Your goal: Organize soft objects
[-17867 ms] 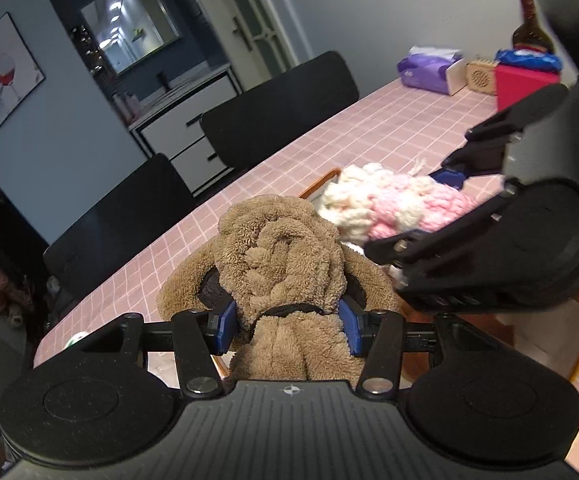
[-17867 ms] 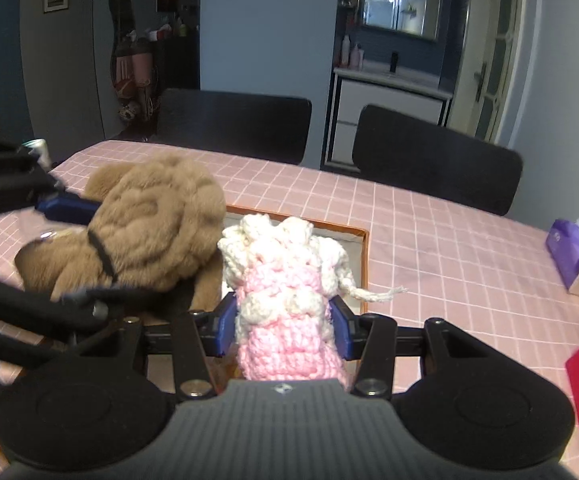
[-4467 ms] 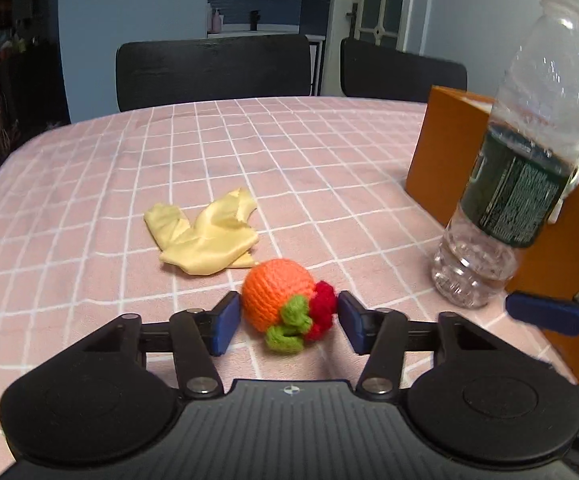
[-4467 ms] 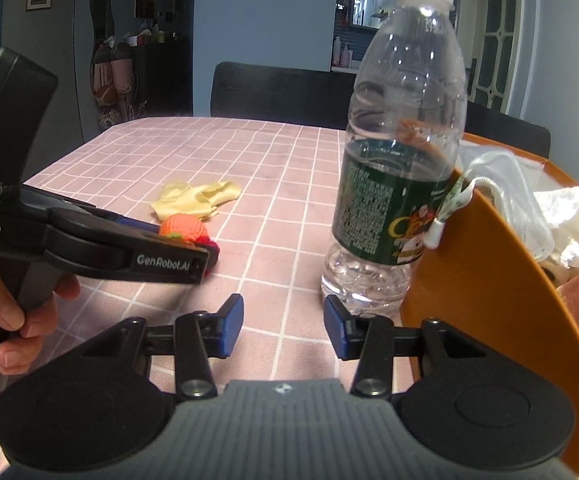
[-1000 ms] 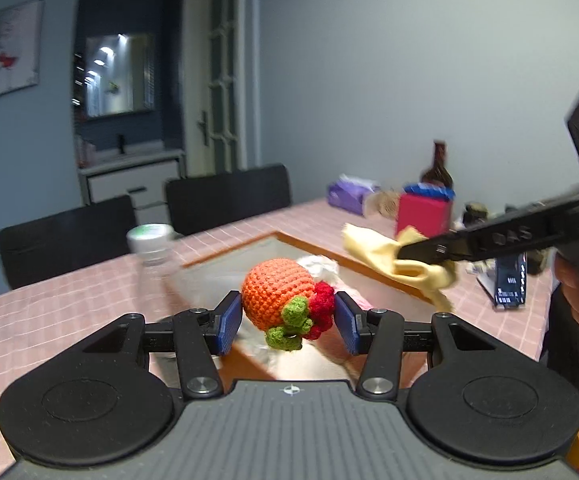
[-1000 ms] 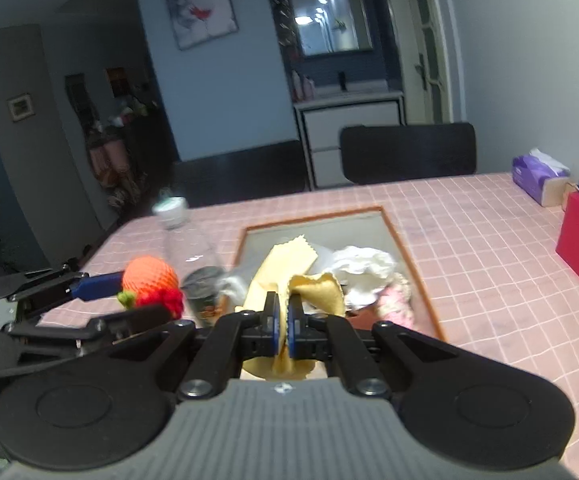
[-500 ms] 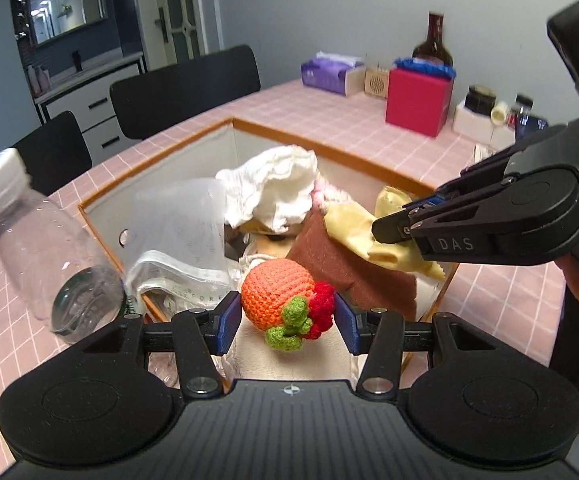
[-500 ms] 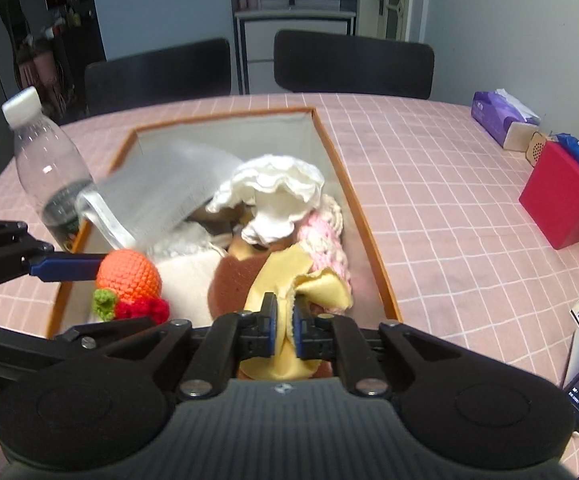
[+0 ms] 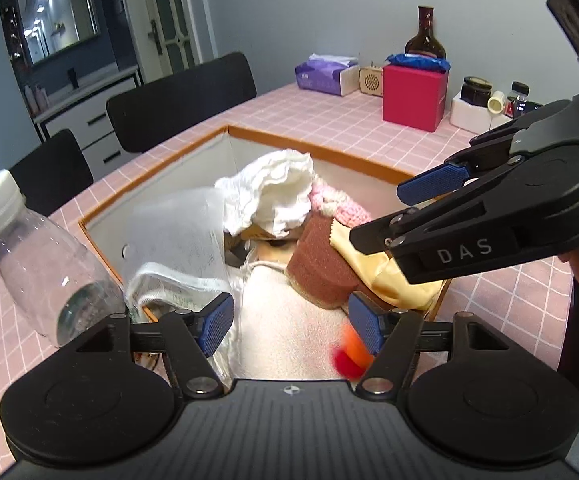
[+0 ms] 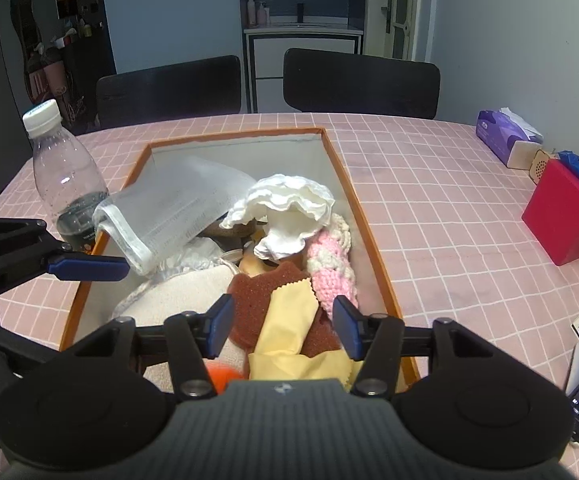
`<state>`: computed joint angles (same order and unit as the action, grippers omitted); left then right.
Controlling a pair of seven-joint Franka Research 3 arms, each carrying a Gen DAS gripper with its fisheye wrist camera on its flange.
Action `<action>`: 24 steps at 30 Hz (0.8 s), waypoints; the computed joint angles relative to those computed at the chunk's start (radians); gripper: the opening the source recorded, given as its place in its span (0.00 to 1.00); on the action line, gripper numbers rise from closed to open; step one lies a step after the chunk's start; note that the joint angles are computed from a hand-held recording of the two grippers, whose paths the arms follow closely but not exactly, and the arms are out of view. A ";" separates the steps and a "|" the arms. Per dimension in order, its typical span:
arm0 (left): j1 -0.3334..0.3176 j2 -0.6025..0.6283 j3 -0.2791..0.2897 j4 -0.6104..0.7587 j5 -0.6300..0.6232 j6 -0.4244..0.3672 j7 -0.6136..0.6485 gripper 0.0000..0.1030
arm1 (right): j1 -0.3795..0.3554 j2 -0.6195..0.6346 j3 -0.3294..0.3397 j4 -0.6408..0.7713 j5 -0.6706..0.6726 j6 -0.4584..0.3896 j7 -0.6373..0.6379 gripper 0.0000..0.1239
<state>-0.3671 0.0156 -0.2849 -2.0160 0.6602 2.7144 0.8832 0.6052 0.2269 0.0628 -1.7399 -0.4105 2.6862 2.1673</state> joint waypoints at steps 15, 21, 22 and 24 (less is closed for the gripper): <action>0.047 -0.098 -0.012 -0.091 0.271 0.140 -0.288 0.83 | 0.018 -0.038 -0.006 -0.032 -0.071 0.027 0.089 0.58; 0.126 -0.219 -0.059 -0.178 0.464 0.195 -0.530 0.84 | 0.028 -0.103 -0.003 -0.088 -0.248 0.089 0.260 0.62; 0.148 -0.247 -0.074 -0.195 0.515 0.199 -0.600 0.84 | 0.029 -0.116 0.000 -0.099 -0.294 0.100 0.307 0.64; 0.187 -0.301 -0.097 -0.226 0.603 0.212 -0.730 0.84 | 0.026 -0.139 0.011 -0.119 -0.389 0.123 0.403 0.64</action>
